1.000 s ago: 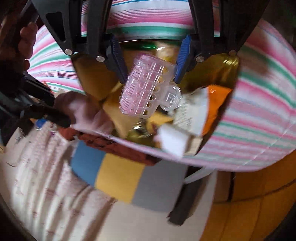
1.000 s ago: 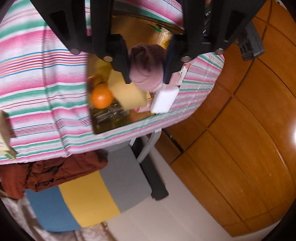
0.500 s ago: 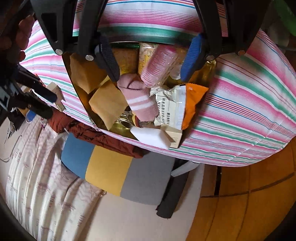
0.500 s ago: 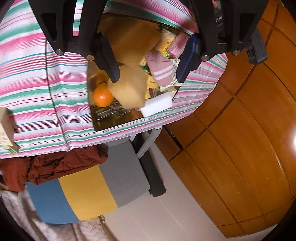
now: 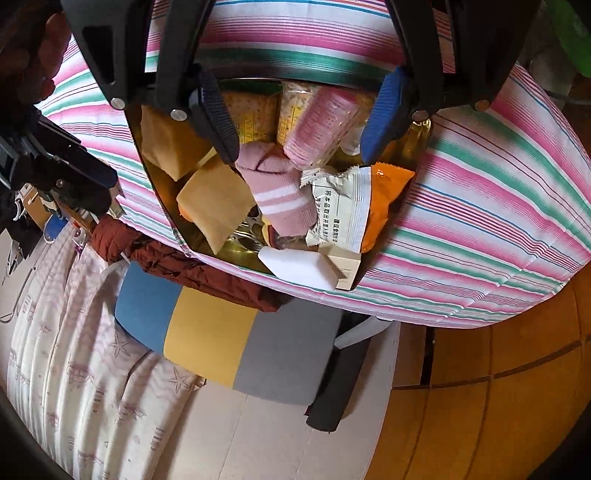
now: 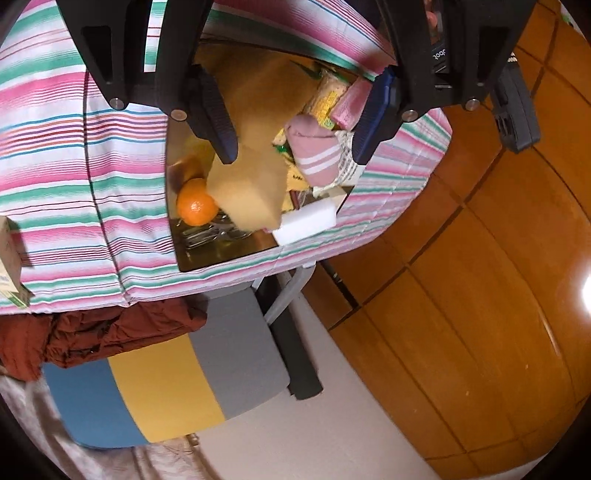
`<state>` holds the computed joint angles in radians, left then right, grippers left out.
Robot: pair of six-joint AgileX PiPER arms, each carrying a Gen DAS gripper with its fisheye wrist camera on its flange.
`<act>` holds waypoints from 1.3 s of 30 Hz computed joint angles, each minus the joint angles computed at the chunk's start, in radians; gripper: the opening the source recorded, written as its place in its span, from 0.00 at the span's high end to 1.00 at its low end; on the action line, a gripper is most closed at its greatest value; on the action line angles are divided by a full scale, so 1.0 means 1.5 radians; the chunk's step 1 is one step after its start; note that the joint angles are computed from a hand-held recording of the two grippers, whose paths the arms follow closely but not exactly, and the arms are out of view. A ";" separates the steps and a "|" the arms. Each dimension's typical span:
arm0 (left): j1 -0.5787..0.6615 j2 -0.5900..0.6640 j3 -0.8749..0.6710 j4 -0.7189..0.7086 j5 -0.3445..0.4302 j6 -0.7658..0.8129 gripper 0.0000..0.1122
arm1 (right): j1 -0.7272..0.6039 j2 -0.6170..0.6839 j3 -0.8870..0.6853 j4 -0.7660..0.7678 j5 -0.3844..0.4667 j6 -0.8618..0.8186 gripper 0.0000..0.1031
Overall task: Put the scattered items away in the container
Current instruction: 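Release the roller case with the left tool while the right tool releases the pink sock, then move both open tools to the cream box and cream sock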
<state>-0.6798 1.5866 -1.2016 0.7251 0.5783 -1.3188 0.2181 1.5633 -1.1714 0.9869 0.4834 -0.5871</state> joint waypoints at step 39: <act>-0.059 0.095 -0.154 -0.071 0.086 0.097 0.39 | -0.076 -0.047 0.033 -0.144 -0.017 0.066 0.36</act>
